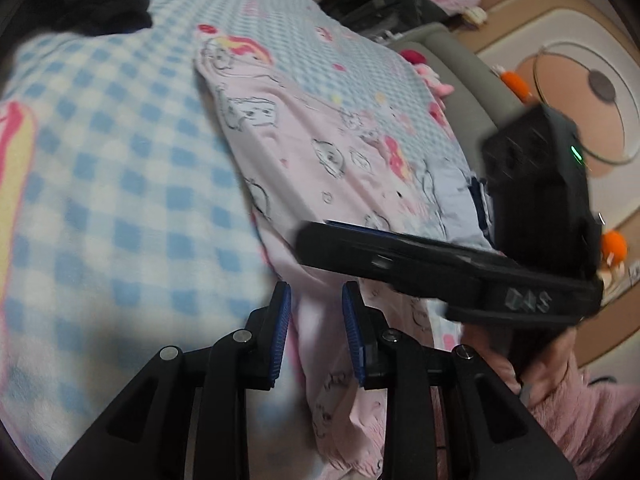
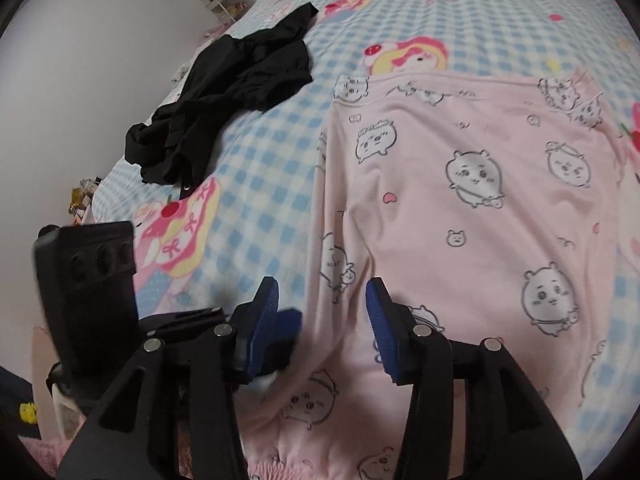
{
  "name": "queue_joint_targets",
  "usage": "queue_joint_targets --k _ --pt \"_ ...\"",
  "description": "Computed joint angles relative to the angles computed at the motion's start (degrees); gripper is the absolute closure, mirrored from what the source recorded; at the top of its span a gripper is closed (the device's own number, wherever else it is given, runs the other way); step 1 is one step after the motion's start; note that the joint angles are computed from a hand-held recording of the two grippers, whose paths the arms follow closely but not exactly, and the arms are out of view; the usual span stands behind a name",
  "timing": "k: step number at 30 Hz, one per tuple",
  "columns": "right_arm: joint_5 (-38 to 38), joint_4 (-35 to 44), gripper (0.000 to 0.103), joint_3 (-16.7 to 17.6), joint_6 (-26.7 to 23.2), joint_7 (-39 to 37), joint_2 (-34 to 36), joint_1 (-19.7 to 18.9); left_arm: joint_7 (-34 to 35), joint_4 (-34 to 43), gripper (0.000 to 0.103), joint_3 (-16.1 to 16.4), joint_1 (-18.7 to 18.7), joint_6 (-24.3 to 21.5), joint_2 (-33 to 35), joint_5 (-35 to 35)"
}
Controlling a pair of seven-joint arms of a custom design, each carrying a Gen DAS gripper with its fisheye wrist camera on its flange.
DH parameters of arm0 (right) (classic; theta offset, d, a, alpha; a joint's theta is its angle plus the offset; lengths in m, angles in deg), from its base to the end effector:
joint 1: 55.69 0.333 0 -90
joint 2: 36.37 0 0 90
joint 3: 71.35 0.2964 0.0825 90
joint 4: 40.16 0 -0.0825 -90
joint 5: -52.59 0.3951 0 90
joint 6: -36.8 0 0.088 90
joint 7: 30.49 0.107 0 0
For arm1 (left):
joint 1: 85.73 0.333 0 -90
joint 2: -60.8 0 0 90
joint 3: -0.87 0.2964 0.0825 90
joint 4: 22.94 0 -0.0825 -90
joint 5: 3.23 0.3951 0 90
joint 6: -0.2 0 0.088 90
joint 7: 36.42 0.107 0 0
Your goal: Fold clothes
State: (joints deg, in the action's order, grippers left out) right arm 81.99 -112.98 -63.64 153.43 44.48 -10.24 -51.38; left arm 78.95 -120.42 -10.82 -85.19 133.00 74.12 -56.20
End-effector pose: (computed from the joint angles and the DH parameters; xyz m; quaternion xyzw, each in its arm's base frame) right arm 0.7074 0.1576 0.5186 -0.7621 0.5697 0.0764 0.2982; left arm 0.6574 -0.1340 0.4836 0.6055 -0.6674 0.4187 0.1125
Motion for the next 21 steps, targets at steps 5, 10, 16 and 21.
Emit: queue_joint_targets --k 5,10,16,21 --pt "-2.9 -1.3 0.1 -0.6 1.9 -1.1 -0.7 1.2 -1.4 -0.6 0.075 0.5 0.3 0.1 -0.6 0.4" --pt "-3.4 -5.8 0.101 -1.6 6.6 0.3 -4.4 0.7 -4.2 -1.4 0.075 0.9 1.6 1.4 -0.4 -4.2" --pt "-0.5 -6.8 0.101 -1.9 7.9 0.5 -6.1 -1.2 -4.2 0.2 0.074 -0.1 1.1 0.0 1.1 -3.1" --pt "0.7 -8.1 0.099 -1.8 5.4 -0.6 -7.1 -1.6 -1.5 1.4 0.071 -1.2 2.8 -3.8 2.6 -9.2"
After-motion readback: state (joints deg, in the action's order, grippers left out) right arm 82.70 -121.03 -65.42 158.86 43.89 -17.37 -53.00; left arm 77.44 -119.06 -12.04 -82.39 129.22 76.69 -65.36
